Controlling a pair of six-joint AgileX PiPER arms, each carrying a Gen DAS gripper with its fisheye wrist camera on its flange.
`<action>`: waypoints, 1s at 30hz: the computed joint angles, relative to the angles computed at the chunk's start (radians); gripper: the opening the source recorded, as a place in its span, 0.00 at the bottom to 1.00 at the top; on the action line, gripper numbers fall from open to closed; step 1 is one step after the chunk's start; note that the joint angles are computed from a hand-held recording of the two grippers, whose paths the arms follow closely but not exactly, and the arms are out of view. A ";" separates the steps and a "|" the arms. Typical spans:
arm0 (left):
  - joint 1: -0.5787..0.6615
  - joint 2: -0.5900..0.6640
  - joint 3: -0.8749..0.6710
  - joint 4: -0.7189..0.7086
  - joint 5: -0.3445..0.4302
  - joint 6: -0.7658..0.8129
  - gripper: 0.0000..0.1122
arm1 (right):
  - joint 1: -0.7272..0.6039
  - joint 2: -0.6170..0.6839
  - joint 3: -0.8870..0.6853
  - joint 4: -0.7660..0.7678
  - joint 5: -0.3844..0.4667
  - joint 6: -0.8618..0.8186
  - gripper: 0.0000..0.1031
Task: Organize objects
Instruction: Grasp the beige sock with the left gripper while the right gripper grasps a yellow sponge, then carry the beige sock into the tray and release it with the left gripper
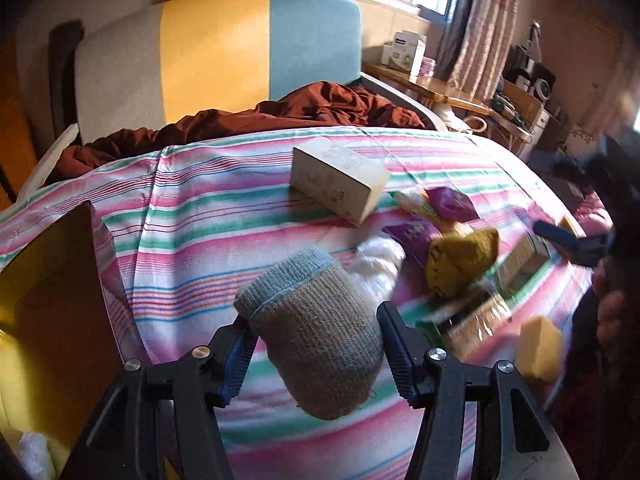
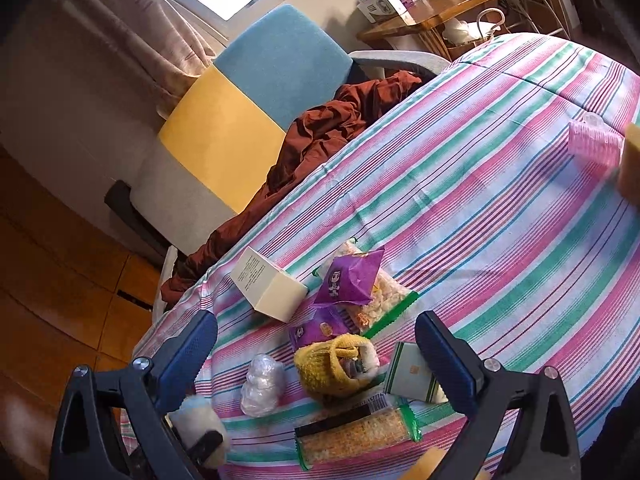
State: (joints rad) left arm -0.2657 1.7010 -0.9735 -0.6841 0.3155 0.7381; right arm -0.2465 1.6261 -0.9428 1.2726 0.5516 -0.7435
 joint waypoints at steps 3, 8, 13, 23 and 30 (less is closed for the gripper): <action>-0.042 -0.072 0.139 -0.086 -0.051 0.152 0.53 | 0.017 -0.003 -0.002 -0.029 -0.015 0.020 0.99; -0.080 -0.064 0.227 -0.218 -0.091 0.320 0.53 | 0.058 -0.018 -0.019 -0.212 -0.006 0.163 0.99; -0.017 0.000 0.193 -0.371 0.008 0.474 0.48 | 0.089 -0.083 -0.041 -0.513 0.119 0.314 0.99; -0.011 -0.001 0.220 -0.459 -0.004 0.567 0.42 | 0.286 -0.080 -0.120 -1.115 0.375 0.542 0.98; 0.017 0.003 0.223 -0.518 0.031 0.635 0.42 | 0.380 0.039 -0.158 -1.274 0.433 0.636 0.88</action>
